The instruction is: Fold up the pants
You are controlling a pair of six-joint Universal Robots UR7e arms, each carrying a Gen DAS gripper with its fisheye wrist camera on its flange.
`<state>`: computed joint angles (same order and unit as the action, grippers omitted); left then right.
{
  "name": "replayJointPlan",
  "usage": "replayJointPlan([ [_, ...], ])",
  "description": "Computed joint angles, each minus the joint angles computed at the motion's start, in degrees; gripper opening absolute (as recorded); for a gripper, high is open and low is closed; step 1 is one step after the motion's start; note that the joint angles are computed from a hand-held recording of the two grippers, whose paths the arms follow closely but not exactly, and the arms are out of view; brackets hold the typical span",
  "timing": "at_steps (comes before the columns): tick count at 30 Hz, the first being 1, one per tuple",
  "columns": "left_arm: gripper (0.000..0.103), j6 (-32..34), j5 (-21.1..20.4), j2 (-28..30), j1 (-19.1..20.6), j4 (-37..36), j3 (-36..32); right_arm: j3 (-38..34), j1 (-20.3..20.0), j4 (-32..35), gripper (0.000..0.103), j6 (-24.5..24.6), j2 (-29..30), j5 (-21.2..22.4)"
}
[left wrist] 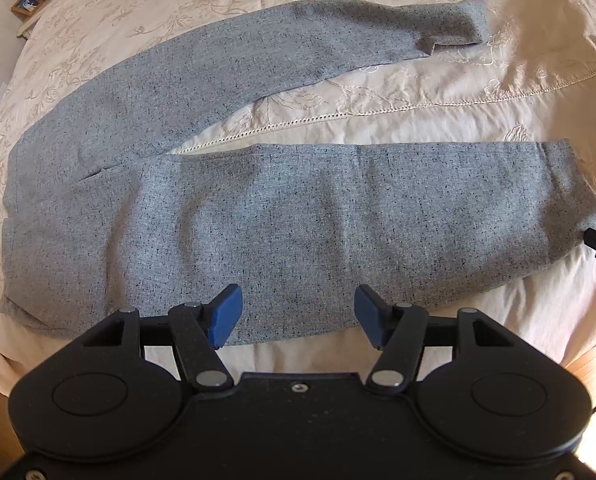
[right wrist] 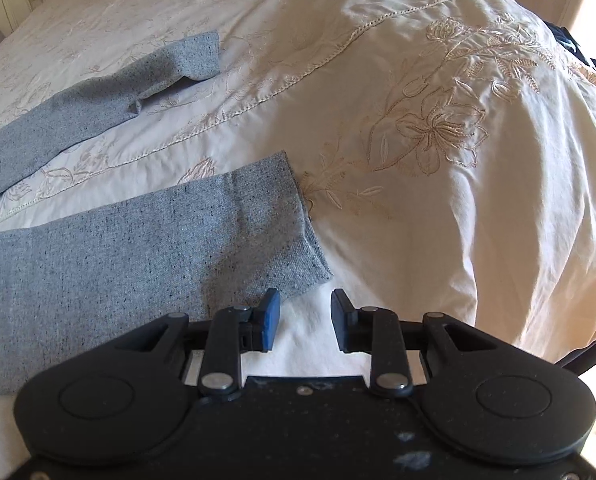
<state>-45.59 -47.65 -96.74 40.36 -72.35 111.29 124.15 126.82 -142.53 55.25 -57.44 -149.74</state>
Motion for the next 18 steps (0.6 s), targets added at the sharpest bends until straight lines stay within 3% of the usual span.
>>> replayJointPlan([
  [6,0.064,0.29,0.5,-0.52,-1.26,0.36,0.3,-1.4,-4.65,-1.12,0.03,1.81,1.98,1.25],
  [10,0.064,-0.46,0.29,-0.73,-0.76,1.27,0.11,-2.05,-4.84,1.55,0.03,4.41,1.82,1.76],
  [14,0.064,-1.15,0.26,-0.8,-0.32,1.74,-0.05,-2.5,-3.95,7.14,0.031,11.02,0.39,2.55],
  [18,0.064,-0.94,0.35,-0.92,-0.3,1.75,0.01,-0.95,-4.92,2.4,0.032,9.63,0.1,4.1],
])
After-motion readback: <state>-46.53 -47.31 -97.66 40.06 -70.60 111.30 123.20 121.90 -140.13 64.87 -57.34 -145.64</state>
